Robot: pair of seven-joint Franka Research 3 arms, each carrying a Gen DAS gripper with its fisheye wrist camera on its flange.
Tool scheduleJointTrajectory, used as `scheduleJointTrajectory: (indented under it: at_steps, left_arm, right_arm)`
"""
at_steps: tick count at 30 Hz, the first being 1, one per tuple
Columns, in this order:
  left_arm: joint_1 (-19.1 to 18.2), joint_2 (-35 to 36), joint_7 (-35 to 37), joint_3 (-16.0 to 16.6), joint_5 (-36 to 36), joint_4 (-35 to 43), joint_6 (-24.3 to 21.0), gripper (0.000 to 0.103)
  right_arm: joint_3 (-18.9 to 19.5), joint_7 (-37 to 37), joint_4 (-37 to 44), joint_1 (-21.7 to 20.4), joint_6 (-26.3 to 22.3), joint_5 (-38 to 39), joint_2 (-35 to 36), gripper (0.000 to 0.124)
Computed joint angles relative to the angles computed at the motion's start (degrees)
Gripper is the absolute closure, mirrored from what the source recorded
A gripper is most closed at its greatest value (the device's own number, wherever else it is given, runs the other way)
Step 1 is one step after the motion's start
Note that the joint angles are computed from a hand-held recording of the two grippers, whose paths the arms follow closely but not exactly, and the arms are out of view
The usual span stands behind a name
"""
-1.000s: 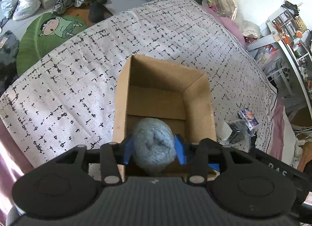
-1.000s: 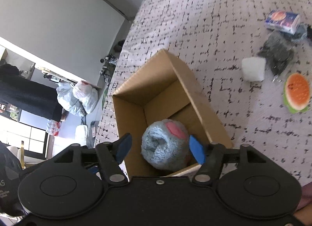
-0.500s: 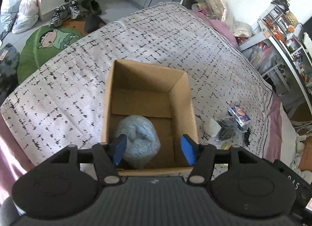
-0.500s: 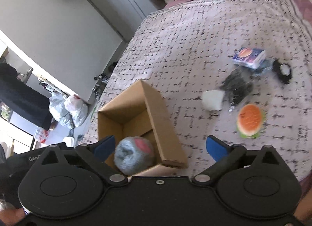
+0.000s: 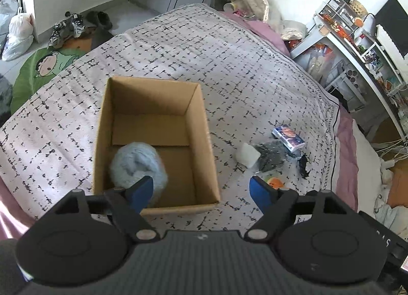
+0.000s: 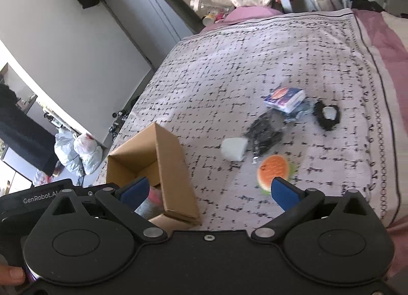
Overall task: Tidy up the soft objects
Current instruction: 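Move the right gripper to the burger toy and grasp it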
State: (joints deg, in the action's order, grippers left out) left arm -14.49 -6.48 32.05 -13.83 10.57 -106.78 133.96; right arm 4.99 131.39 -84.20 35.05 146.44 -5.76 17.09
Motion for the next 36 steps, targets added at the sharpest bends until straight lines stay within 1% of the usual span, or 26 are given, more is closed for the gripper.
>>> scheduleJointTrajectory:
  at_steps: [3, 7, 11, 19, 24, 28, 31, 36]
  left_arm:
    - [-0.3, 0.8, -1.5, -0.7, 1.5, 1.1, 0.1, 0.021]
    - [-1.1, 2.3, -3.4, -1.3, 3.8, 2.9, 0.3, 0.021]
    - [-1.9, 3.9, -5.6, -1.7, 5.8, 4.6, 0.7, 0.021]
    - [-3.7, 6.9, -6.6, -1.9, 7.4, 7.6, 0.8, 0.021]
    - [-4.6, 8.3, -7.2, -1.9, 9.4, 8.4, 1.1, 0.021]
    - [-5.0, 9.3, -6.9, -1.7, 10.0, 8.3, 3.4, 0.022]
    - [-5.2, 10.2, -6.0, -1.6, 10.7, 8.5, 4.7, 0.022]
    - [-5.4, 12.3, -3.1, -1.3, 9.8, 10.0, 4.3, 0.025]
  right_arm:
    - [-0.2, -0.4, -2.5, -0.5, 0.8, -0.5, -1.8, 0.021]
    - [-0.1, -1.7, -3.7, -1.4, 0.0, -1.2, -3.2, 0.021]
    - [0.3, -2.7, -6.1, -2.7, 1.1, -0.3, -4.9, 0.021]
    - [0.8, -4.1, -9.7, -4.6, 3.0, 1.2, -6.7, 0.021]
    - [0.8, -2.7, -11.8, -5.1, 5.4, 1.6, -7.2, 0.021]
    - [0.6, -1.4, -12.2, -5.2, 6.1, 1.7, -6.8, 0.022]
    - [0.4, -0.3, -11.6, -5.2, 5.4, 1.5, -6.0, 0.023]
    - [0.5, -0.7, -10.0, -5.4, 3.7, 3.4, -4.3, 0.027]
